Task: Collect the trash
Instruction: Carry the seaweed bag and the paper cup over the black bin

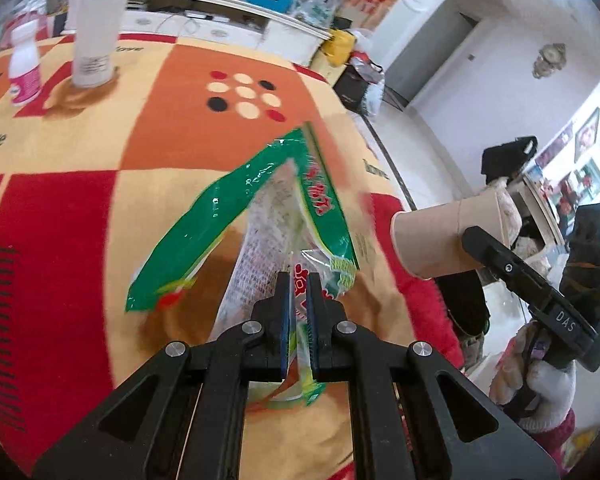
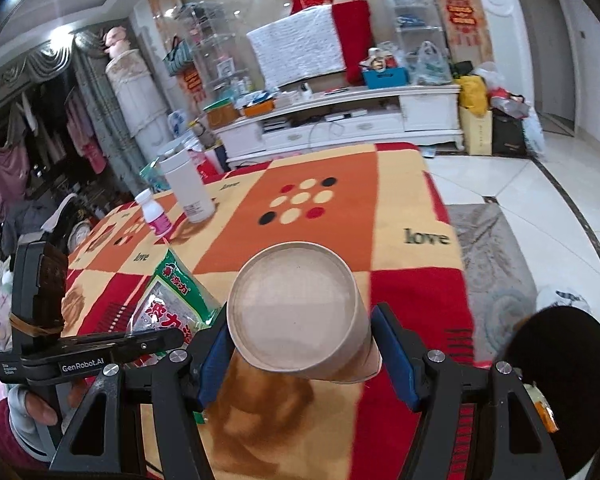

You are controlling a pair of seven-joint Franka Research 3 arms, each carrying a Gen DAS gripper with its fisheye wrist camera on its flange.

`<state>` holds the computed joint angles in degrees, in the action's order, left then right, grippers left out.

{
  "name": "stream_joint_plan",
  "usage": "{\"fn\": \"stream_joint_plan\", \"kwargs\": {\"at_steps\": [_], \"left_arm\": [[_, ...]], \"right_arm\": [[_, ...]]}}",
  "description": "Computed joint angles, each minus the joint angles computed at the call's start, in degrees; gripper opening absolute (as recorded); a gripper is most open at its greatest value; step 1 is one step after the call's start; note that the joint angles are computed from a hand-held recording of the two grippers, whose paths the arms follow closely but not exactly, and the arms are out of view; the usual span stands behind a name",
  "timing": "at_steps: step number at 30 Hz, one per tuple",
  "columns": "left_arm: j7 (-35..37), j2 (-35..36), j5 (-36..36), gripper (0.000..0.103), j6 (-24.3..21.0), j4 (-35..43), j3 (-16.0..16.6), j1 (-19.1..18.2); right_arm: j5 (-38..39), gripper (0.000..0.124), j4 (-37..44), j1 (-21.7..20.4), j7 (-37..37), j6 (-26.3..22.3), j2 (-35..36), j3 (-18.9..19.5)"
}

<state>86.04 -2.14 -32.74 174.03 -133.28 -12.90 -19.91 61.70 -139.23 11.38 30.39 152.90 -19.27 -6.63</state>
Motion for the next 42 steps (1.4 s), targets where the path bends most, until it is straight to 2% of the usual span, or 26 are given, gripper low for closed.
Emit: {"fn": "stream_joint_plan", "kwargs": {"at_steps": [5,17,25,34,40,42], "left_arm": [[-2.6,1.5,4.3,0.004,0.1,1.8,-1.2,0.0],[-4.0,3.3,8.7,0.002,-0.5,4.9,-3.3,1.1],[-2.1,5.9,8.4,0.002,-1.4,8.7,-5.6,1.8],[-3.7,10.3,12.7,0.002,-2.6,14.4,-8.3,2.7],[-4.9,11.6,13.4,0.003,-5.9,15.8,-9.4,3.9],[-3.5,11.4,11.4,0.004,-6.2,15.2,-10.2,4.9]], "right_arm": [[-0.3,0.065,-1.3,-1.2,0.3,-0.2,-1.5,-1.1],[0.8,0.065,-2.2,-3.1,-0.5,-0.3,-3.5,-3.2],[-0.1,0.065,-2.6,-4.9,-0.1,-0.4,-4.3,-4.3],[-1.7,0.065,-3.2,-7.3,1.4,-0.6,-5.2,-6.0],[-2.0,0.065,-3.1,-8.5,2.0,-2.4,-4.9,-6.9],[-1.7,0.065,-2.9,-8.7,2.3,-3.2,-4.4,-7.1]]}}
